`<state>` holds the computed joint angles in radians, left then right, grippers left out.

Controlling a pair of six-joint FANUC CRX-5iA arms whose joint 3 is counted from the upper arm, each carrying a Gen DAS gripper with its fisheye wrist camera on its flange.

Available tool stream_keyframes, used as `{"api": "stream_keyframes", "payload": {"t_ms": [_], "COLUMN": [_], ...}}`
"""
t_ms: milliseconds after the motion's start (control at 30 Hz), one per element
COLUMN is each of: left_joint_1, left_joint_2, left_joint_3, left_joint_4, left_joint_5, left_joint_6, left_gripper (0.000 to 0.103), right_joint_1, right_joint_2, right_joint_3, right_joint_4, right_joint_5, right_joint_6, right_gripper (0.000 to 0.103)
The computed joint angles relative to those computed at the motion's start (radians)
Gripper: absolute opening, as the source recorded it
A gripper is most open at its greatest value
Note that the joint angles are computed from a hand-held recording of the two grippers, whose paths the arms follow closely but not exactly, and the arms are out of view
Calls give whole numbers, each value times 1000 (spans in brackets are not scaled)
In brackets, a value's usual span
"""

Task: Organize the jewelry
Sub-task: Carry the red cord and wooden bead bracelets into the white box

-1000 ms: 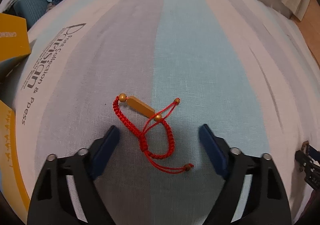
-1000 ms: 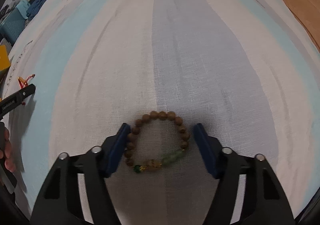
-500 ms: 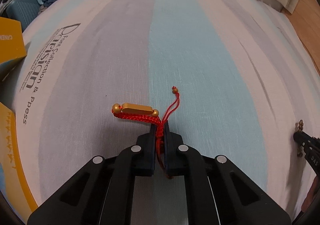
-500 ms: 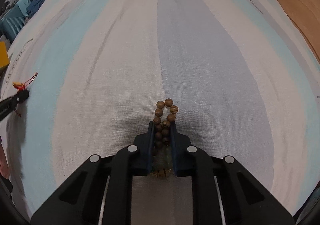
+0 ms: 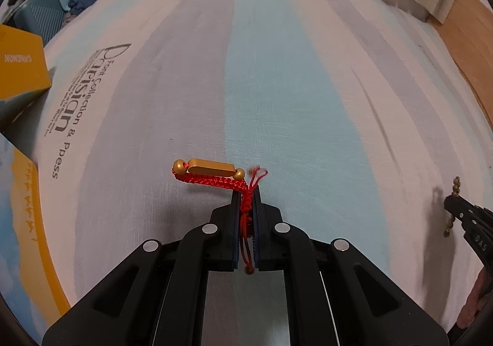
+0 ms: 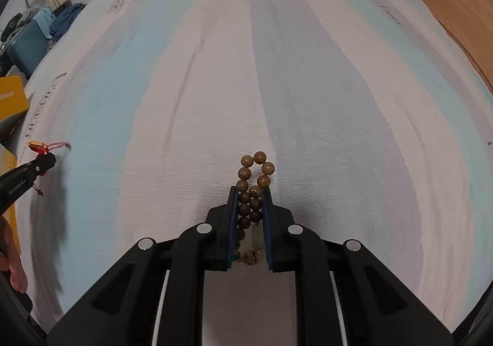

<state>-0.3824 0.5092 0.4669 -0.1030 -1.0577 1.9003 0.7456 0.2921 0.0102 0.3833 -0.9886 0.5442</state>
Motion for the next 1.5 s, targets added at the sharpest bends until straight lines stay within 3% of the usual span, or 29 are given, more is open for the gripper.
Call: {"api": "stream_keyframes", "payload": {"t_ms": [867, 1500], "left_joint_1": [-33, 74], "left_joint_2": [-180, -406], "left_joint_3": [-81, -256], "left_joint_4": [-47, -80], "left_joint_5": [-40, -31], "left_joint_6": [42, 47], "left_gripper": [5, 5], "right_joint_1": [101, 220], "right_joint_2": [-44, 105], "right_joint_3": [65, 323], "right_joint_4": [87, 106], "right_joint_5": [-71, -116], "right_joint_6": [-57, -8], "right_gripper": [14, 14]}}
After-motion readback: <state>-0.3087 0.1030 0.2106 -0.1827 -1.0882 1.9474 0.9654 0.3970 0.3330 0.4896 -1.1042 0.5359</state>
